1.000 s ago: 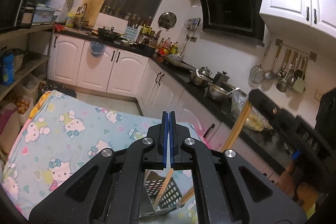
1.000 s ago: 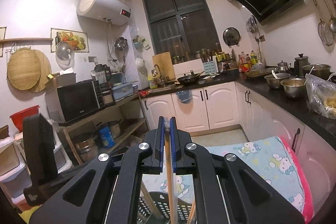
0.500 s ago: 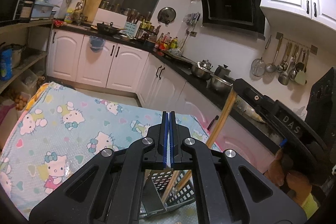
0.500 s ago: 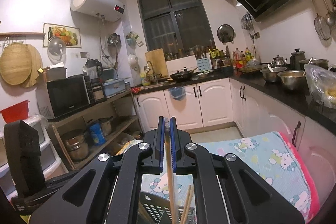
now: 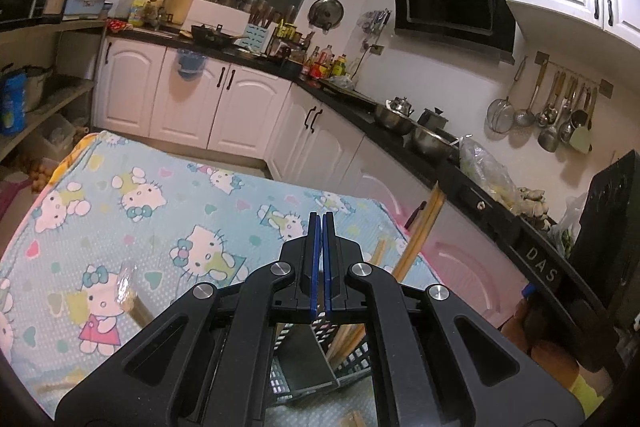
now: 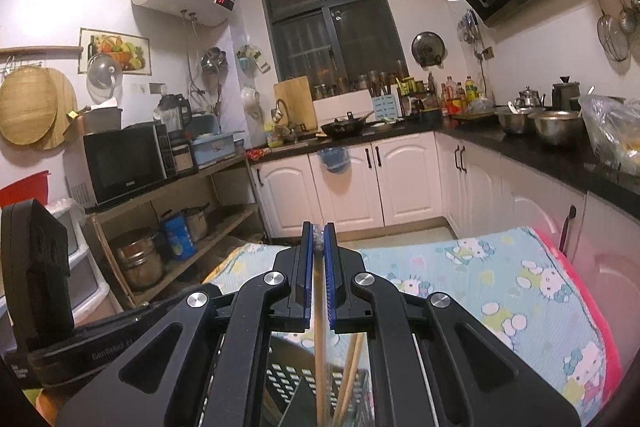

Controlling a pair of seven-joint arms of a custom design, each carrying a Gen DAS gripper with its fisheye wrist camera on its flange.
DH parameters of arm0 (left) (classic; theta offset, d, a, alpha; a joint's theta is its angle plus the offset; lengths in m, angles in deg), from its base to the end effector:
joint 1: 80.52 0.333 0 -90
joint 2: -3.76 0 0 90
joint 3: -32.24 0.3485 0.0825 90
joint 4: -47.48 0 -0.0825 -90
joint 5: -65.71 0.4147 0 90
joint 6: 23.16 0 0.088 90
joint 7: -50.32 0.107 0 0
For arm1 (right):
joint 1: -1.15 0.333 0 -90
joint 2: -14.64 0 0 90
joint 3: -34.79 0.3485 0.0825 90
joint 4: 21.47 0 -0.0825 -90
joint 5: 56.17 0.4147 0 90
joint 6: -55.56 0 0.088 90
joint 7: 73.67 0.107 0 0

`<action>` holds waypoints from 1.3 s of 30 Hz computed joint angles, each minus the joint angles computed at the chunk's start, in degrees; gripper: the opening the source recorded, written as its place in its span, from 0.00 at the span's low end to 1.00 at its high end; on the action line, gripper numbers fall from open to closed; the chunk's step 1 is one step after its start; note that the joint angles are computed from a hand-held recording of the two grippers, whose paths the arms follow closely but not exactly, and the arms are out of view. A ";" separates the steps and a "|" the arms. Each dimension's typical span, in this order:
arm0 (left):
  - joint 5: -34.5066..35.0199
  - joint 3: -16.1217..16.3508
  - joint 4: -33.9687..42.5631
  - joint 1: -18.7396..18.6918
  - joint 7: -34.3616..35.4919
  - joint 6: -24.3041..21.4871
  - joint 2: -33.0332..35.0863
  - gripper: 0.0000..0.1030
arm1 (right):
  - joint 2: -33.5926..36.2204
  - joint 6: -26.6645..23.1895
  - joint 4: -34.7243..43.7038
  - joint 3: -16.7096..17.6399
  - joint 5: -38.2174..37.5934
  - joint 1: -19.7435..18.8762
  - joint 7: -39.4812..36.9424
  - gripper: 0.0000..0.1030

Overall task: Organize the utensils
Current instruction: 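Lower both chopsticks down into the caddy compartments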

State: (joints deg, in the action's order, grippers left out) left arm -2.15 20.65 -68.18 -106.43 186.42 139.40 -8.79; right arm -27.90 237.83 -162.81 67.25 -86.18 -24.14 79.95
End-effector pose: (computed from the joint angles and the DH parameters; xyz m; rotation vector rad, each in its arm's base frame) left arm 0.4649 -0.3111 0.6667 -1.2490 2.1382 -1.7235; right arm 0.3942 0.1731 0.6537 -1.1403 1.5003 -1.0068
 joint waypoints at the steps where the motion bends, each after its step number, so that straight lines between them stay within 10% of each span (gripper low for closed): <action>1: 0.04 0.00 -0.08 0.01 -0.08 -0.01 0.04 0.00 | -0.11 -0.21 -0.40 -0.17 0.09 0.39 0.00 0.05; 21: -0.72 0.70 -2.66 0.10 0.47 -0.13 -1.99 0.00 | -2.03 -8.61 -4.61 -7.42 -1.03 14.39 -0.79 0.06; 39: 5.74 1.95 -7.06 -0.12 -6.72 -1.54 -6.26 0.24 | -3.88 -16.13 -6.37 -12.87 -2.60 24.49 0.63 0.21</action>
State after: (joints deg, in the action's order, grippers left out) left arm 3.58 22.60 -75.24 -106.55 179.70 137.85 -15.05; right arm -31.77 221.70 -169.18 54.37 -88.78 0.36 80.58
